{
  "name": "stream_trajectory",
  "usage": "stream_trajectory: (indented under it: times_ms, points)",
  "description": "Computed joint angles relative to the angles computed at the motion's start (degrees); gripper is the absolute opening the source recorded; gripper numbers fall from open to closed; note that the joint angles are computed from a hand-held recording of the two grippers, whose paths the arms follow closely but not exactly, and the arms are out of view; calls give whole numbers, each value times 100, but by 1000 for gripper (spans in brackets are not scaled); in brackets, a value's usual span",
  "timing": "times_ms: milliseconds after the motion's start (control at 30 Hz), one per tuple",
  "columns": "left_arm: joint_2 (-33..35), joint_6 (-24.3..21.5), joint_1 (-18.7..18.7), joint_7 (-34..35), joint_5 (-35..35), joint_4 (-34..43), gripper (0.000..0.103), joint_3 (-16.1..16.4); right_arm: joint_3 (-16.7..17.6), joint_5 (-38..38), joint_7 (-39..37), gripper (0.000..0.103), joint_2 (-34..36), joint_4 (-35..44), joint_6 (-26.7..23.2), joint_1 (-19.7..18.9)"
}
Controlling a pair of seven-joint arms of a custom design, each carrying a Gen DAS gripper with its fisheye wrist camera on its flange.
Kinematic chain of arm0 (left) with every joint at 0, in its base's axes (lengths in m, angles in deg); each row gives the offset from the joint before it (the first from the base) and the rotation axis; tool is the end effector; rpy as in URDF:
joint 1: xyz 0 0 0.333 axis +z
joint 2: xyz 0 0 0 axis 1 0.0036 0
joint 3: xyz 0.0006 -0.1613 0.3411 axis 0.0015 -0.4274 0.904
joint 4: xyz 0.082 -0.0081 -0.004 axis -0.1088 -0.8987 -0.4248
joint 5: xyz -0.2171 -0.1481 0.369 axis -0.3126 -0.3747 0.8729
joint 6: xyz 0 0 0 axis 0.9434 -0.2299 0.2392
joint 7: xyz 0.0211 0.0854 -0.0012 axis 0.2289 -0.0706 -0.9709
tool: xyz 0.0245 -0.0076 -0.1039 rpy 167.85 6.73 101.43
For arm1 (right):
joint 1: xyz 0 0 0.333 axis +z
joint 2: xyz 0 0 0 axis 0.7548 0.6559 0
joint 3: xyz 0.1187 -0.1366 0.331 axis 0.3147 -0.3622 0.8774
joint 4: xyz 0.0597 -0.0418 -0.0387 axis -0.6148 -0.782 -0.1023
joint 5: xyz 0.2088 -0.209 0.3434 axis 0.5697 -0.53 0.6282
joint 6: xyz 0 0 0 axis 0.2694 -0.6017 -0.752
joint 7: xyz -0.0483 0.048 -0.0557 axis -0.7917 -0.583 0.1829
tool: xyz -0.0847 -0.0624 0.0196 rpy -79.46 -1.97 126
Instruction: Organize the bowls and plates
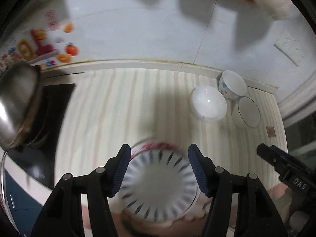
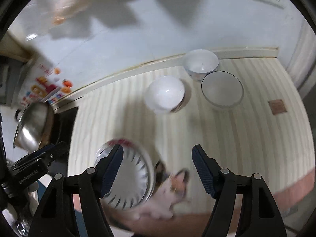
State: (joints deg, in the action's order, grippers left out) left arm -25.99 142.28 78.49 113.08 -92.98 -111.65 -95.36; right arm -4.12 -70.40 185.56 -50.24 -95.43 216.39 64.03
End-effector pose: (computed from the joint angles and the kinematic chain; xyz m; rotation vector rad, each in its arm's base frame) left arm 0.5958 -0.2585 0.7095 -1.6876 2.3874 -0.5418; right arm 0.4751 0.2174 0.6971 -1.3257 2.2435 -0.2173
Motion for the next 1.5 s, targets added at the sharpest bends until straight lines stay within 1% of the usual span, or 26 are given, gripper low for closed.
stream_trajectory:
  times_ms: [100, 233, 333, 400, 433, 467, 500, 533, 567, 600, 633, 667, 700, 767, 867, 967, 1033, 1233, 1367, 1500]
  points:
    - [890, -363, -162, -334, 168, 838, 58, -106, -466, 519, -649, 75, 422, -3, 320, -1]
    - [1913, -845, -429, -581, 391, 1853, 58, -122, -731, 966, -1478, 75, 1069, 236, 402, -142]
    - [2579, -1155, -629, -674, 508, 2572, 58, -96, -790, 1281, -1958, 72, 1462, 410, 381, -254]
    - [2979, -1364, -749, -697, 565, 3060, 58, -69, -787, 1401, -2156, 64, 1677, 520, 345, -319]
    - [3144, -1464, -786, -689, 562, 3275, 57, -60, -775, 1458, -2213, 62, 1759, 569, 328, -341]
    - [3309, -1558, -815, -669, 538, 3484, 50, -59, -770, 1519, -2279, 58, 1830, 604, 320, -364]
    - [3481, -1682, -864, -645, 553, 3705, 46, -45, -764, 1548, -2343, 51, 1916, 655, 296, -385]
    - [3663, -1846, -913, -590, 570, 3946, 39, -35, -753, 1488, -2363, 47, 2004, 718, 234, -406]
    - [3790, -1957, -948, -545, 573, 4112, 31, -24, -743, 1457, -2374, 41, 2063, 757, 192, -421]
    - [3928, -2087, -1000, -474, 606, 4291, 28, -8, -739, 1467, -2406, 34, 2136, 791, 154, -436]
    - [3986, -2123, -1027, -416, 615, 4351, 27, 3, -734, 1478, -2429, 30, 2190, 826, 106, -447]
    - [4003, -2109, -1035, -360, 598, 4342, 23, 1, -731, 1516, -2470, 22, 2245, 854, 75, -459]
    - [4003, -2091, -1024, -298, 545, 4309, 20, -20, -726, 1563, -2504, 22, 2281, 850, 119, -468]
    - [3877, -1941, -1055, -254, 602, 4095, 20, 18, -702, 1443, -2449, 21, 2322, 884, 120, -455]
    - [3550, -1692, -1021, -139, 614, 3601, 20, 0, -685, 1348, -2406, 20, 2328, 907, 57, -444]
    - [3158, -1465, -951, -52, 560, 3071, 20, -52, -687, 1430, -2463, 20, 2203, 791, 70, -450]
    - [2845, -1299, -896, 29, 507, 2674, 20, -97, -684, 1476, -2469, 20, 2050, 680, 94, -446]
    - [1835, -1025, -696, 254, 160, 1499, 20, -238, -687, 1556, -2507, 19, 1352, 256, 18, -425]
    - [1265, -912, -649, 395, -45, 868, 20, -301, -671, 1489, -2417, 19, 792, -100, -112, -408]
    - [871, -955, -635, 543, -270, 437, 20, -345, -654, 1413, -2277, 19, 242, -490, -219, -406]
